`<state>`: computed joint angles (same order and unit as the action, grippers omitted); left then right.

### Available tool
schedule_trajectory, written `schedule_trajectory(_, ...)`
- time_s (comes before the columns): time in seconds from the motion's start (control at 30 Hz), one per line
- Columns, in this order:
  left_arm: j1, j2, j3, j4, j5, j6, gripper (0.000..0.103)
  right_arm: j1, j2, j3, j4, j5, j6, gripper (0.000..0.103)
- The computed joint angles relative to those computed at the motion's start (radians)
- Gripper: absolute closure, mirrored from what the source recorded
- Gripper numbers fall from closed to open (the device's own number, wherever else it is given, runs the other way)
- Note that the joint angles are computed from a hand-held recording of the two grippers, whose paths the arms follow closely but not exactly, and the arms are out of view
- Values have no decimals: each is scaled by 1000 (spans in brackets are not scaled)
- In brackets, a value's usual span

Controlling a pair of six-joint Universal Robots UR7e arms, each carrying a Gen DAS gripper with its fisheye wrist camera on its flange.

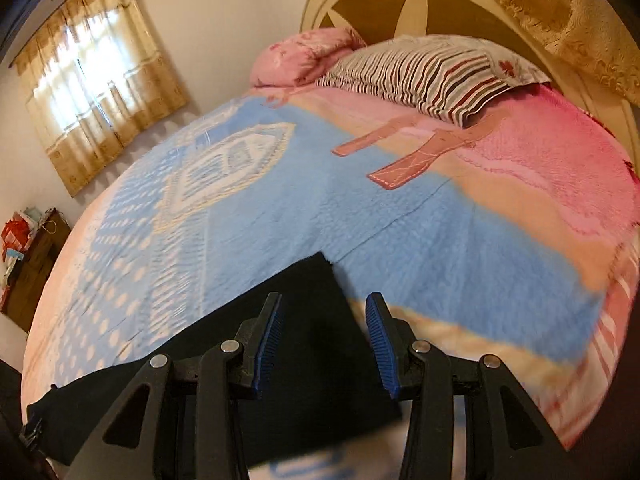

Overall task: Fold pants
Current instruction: 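Grasp the pant leg end with the right gripper while the left gripper holds the waistband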

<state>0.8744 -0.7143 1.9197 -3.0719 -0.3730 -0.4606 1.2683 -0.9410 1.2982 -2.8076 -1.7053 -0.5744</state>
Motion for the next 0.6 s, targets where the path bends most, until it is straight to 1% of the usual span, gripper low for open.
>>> schedule_trajectory(0.1,3,1,-9,70,50,-51,0,6,55,-91,95,-22,-18,59)
schedule_trajectory(0.13,9,-4,-9,89,47,-67,0,1,63,-110,129,-5,-7,59)
schedule_trajectory(0.17,14,-11,-9,118,37,-94,0,-4,63,-112,138,24,-5,59)
schedule_trajectory(0.2,20,-19,-8,145,27,-123,0,-9,52,-100,136,57,-10,59)
schedule_trajectory(0.23,22,-20,-8,153,22,-133,0,-14,28,-67,108,89,-16,59)
schedule_trajectory(0.3,22,-17,-7,155,19,-133,0,-21,-10,-17,45,110,-11,59)
schedule_trajectory(0.37,19,-12,-6,154,19,-132,0,-37,-51,31,-9,94,4,59)
schedule_trajectory(0.43,21,-8,-8,131,10,-117,0,-50,-80,64,-44,53,9,60)
schedule_trajectory(0.5,24,-2,-11,112,6,-104,0,-58,-106,114,-94,-5,-31,66)
schedule_trajectory(0.6,23,-1,-11,110,6,-103,0,-57,-123,169,-146,-55,-114,70)
